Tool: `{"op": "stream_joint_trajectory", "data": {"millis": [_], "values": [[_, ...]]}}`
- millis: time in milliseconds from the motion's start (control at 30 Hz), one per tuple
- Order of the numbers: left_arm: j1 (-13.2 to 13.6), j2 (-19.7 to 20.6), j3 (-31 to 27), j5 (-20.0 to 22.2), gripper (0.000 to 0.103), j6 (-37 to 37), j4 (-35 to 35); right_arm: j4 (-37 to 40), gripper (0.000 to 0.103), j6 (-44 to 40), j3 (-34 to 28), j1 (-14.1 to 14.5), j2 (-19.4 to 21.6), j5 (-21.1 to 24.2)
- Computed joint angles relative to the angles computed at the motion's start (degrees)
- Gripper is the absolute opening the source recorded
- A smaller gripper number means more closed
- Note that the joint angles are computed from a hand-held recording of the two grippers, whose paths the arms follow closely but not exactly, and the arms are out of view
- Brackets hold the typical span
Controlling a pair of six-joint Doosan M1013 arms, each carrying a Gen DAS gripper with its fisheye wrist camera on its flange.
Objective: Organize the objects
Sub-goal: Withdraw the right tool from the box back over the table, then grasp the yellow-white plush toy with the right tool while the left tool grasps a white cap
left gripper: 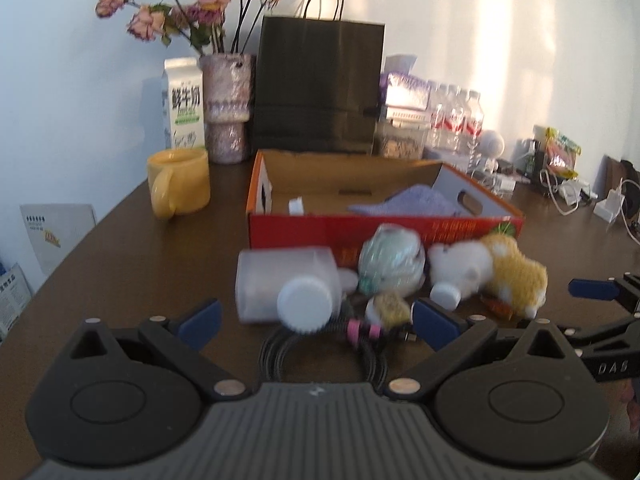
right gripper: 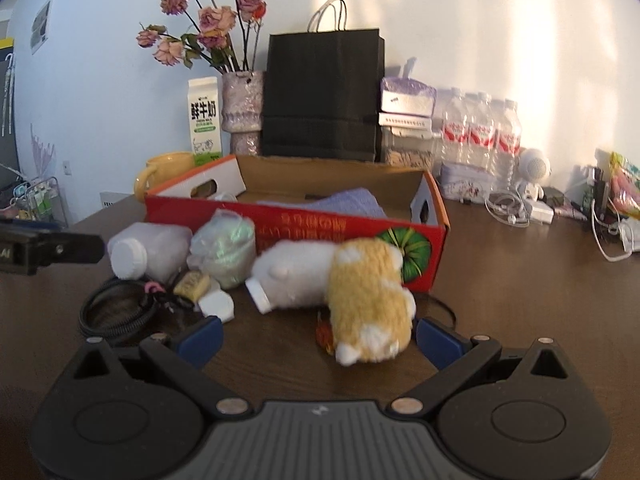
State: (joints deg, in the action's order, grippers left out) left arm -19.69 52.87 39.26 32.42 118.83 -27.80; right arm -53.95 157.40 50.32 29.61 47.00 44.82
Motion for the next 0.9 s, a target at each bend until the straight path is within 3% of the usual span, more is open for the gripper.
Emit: {"op": "stream_joint_trajectory", "data": {"millis": [367, 733, 900], "values": [[0.20, 0.09, 0.37, 0.49, 0.103, -1.57, 1.07, 0.34, 0.103, 1.32, 1.49, -0.08, -0.43, -0.08], [-0.70, 4.60, -7.31, 1.13, 0.103, -10.83, 8.18, -0.51, 0.103, 2.14, 1.13, -0.14, 0.10, 0.64], [-1.29, 7.41, -12.42, 3.47, 0.080, -14.78, 12.49, -0.98, 0.103, 2.89, 1.07, -0.17, 0.17, 0.82]]}}
